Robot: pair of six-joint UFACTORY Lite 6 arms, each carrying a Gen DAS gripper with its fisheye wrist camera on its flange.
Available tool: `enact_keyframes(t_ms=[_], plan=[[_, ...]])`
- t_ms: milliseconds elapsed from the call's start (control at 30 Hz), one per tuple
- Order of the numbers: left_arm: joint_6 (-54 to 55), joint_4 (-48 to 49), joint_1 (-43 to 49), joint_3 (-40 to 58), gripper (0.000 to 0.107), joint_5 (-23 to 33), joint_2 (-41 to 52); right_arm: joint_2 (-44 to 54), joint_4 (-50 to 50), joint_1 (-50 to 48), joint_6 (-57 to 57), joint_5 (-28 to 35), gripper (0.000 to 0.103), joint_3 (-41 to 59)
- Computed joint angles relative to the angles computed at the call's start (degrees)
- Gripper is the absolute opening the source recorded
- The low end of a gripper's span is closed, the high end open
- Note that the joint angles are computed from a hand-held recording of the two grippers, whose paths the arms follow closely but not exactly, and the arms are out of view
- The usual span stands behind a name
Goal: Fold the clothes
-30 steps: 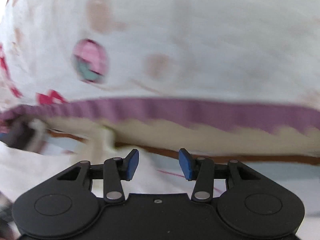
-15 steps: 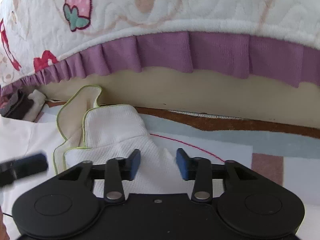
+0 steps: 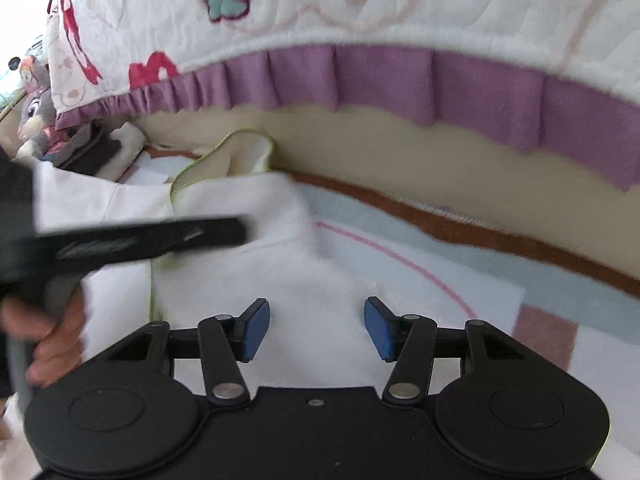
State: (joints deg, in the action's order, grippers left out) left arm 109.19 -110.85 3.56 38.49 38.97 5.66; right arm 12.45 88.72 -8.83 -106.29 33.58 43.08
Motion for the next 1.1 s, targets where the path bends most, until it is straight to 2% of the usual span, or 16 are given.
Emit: enact_keyframes(t_ms=[100,200,233,367,500,633,700,733,767,867,1000,1033,1100], plan=[[1.03,-4.26,2.01,-9.49,0.002,0.44,-7.63,0.11,4.38,-1.53,-2.49,0.58,0.058,-0.79],[-5.41,1.17,5.71,-12.92,0.003,1.91,-8.89,0.68,7.10,-0.42,-4.00,-0.73,0.058,-0.47],[-6.41,1.15,5.07,-13.31,0.003,0.62,-9.02,0.90,7.77,0.32,-4.42,-1.11,0.058,-0.34],[-4.40,0.53,7.41,-18.45,0.003,3.29,-12.00,2.84,5.22,1.82,0.56,2.41,0.059,1.56],[-2.46,0.21,9.02,-22.62,0.003,5.14,-15.66,6.92,7.61,3.43,1.77,6.28,0.059,2.88],[-0.81,-0.35,9.92,-23.46,0.003,6.51,-15.54,8.27,8.85,8.01,-1.93,3.99,0.058,2.40],[-0.89,0.03,10.15,-23.16,0.003,6.51,-15.21,7.78,8.87,9.58,-8.06,5.45,0.041,0.88],[-1.07,0.27,10.03,-22.97,0.003,6.18,-15.23,6.93,11.39,9.59,-9.70,4.69,0.023,0.18],[-1.23,0.53,9.92,-22.78,0.003,5.85,-15.25,6.10,14.20,9.63,-11.59,3.99,0.016,-0.54],[-0.11,-0.55,8.49,-21.66,0.004,4.62,-15.01,3.80,23.00,9.83,-17.64,2.17,0.014,-2.50],[2.76,-5.71,3.29,-17.23,0.006,-0.17,-13.85,2.08,33.51,7.61,-23.17,1.41,0.013,-3.97],[3.40,-7.15,1.59,-16.12,0.009,-2.56,-13.90,2.23,36.11,7.01,-25.05,1.40,0.012,-4.17],[4.97,-9.29,-0.92,-14.61,0.025,-6.06,-14.17,3.79,39.26,6.05,-25.49,0.65,0.012,-3.26]])
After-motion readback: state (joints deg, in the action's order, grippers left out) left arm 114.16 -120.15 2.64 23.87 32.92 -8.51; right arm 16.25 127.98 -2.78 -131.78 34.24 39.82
